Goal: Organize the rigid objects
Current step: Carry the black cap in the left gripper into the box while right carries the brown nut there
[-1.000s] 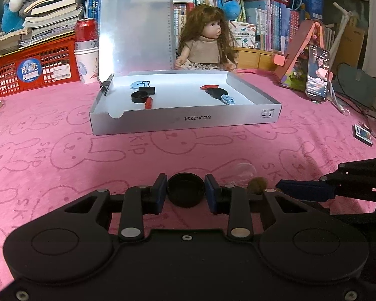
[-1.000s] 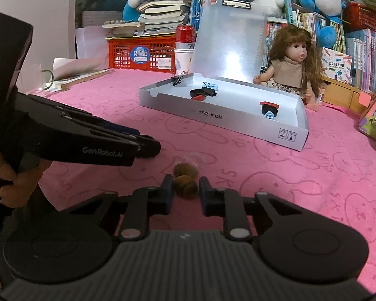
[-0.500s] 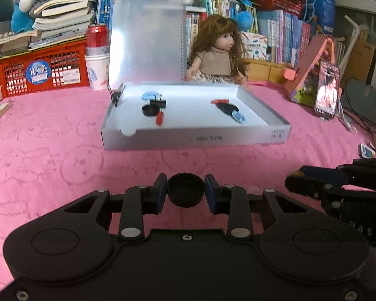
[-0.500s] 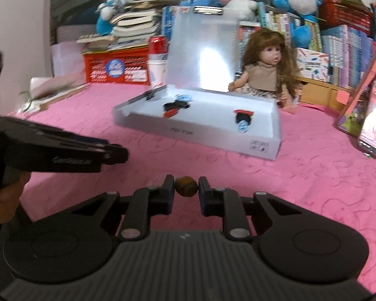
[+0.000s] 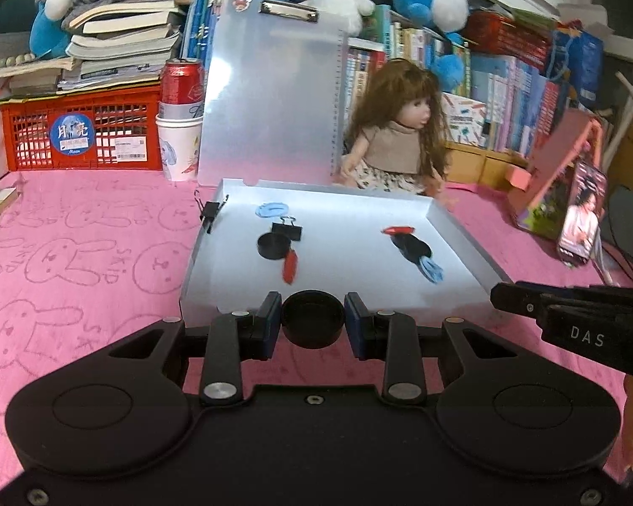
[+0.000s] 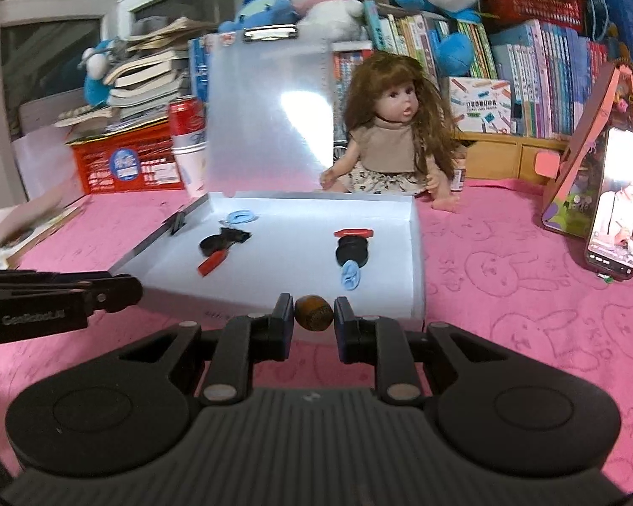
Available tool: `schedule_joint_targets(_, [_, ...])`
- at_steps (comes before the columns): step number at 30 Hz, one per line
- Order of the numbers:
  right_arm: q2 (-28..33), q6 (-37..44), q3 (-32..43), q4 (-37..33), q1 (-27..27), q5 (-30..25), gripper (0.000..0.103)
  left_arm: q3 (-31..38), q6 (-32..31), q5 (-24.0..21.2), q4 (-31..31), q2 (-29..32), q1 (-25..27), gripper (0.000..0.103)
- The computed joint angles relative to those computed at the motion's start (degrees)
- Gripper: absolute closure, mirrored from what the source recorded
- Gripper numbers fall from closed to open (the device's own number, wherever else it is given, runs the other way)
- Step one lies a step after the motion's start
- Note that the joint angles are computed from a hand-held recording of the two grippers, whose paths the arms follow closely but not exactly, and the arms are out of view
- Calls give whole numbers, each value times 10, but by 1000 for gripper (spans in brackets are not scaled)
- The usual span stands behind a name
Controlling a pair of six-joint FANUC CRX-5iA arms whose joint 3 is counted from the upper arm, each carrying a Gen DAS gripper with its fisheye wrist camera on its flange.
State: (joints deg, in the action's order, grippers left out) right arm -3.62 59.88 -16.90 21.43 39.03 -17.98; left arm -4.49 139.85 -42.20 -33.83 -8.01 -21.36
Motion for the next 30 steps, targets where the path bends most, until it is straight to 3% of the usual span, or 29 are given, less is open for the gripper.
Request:
schedule_joint_targets(11, [65,56,89,-72,-11,-48,78,44,-37,-1,35,59,40,72])
schedule_joint_targets(30, [137,63,162,-100,-22,-95,78,82,-41,-12,39,119,58,72])
